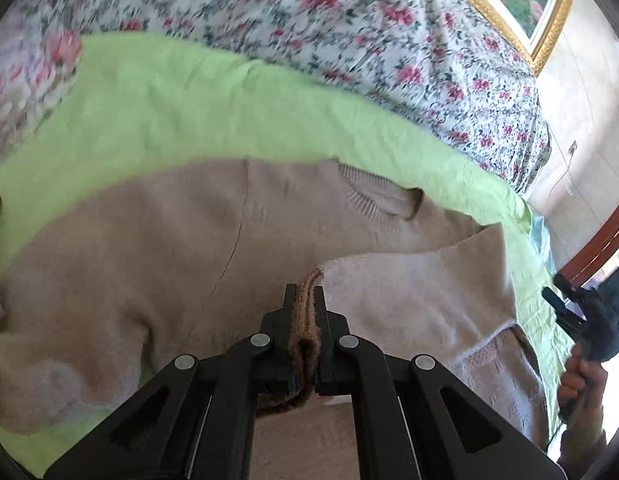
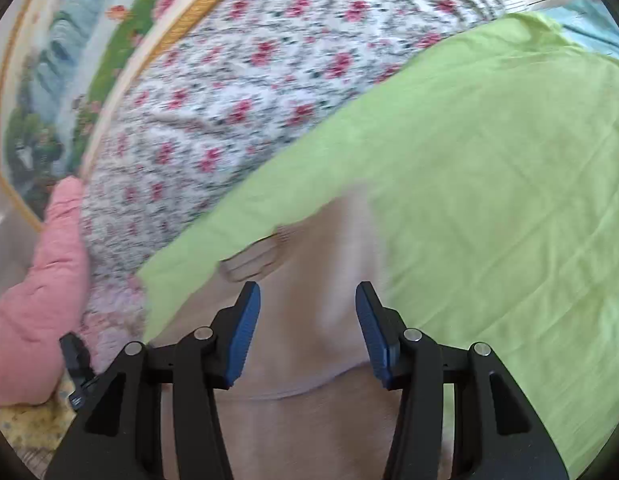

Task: Fold small clothes
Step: 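Close the left tool on the other sleeve's brown cuff, then lay the held sleeve across the sweater body and open the left tool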

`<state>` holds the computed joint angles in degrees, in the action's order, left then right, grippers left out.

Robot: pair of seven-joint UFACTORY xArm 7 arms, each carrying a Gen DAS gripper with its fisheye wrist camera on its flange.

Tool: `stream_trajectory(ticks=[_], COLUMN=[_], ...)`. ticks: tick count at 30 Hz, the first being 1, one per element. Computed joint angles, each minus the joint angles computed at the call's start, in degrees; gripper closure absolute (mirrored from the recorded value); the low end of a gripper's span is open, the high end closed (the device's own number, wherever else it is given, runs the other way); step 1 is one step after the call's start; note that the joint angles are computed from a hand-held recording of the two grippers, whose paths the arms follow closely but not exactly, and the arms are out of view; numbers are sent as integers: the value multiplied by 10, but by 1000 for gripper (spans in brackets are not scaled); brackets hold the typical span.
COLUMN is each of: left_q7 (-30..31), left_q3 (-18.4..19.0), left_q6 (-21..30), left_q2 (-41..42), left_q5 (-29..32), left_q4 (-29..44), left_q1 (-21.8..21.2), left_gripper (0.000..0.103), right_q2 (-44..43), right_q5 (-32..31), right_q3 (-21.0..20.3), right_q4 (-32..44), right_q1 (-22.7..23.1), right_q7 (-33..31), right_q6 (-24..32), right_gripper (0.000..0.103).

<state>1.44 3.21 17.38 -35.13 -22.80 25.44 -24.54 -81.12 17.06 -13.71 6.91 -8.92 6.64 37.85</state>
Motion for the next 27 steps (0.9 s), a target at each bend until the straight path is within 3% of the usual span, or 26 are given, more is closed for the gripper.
stream_trajectory(ticks=[5, 10, 11, 12, 15, 18, 21, 25, 27], left_q7=[-3, 10, 15, 22, 49, 27, 28, 6, -4], left_q3=[-16, 14, 26, 35, 59, 16, -2, -39, -40], left_q6=[-8, 22, 47, 70, 126, 137, 133, 112, 116], left_q2=[9, 13, 12, 12, 21, 75, 103, 49, 8], left_q5=[16, -4, -14, -26, -73, -43, -50, -21, -8], left_q4=[-5, 6, 16, 26, 54, 75, 76, 40, 19], left_q1=[1, -11, -15, -18, -23, 31, 52, 77, 78], left_gripper=[100, 100, 100, 100, 99, 99, 97, 92, 86], right_q2=[152, 290, 310, 319, 301, 317, 310, 235, 179], right_q5=[-13, -30, -25, -23, -20, -14, -16, -24, -35], right_q3=[7, 35, 23, 20, 21, 16, 26, 44, 60], right_q4=[42, 80, 86, 89, 78, 78, 70, 58, 50], right_q1=[36, 54, 65, 64, 40, 38, 31, 13, 9], right_q7=[-23, -34, -46, -51, -49, -50, -45, -19, -8], right_q6=[-45, -67, -69, -71, -89, -94, -91, -55, -29], right_gripper=[52, 53, 80, 95, 95, 94, 89, 65, 62])
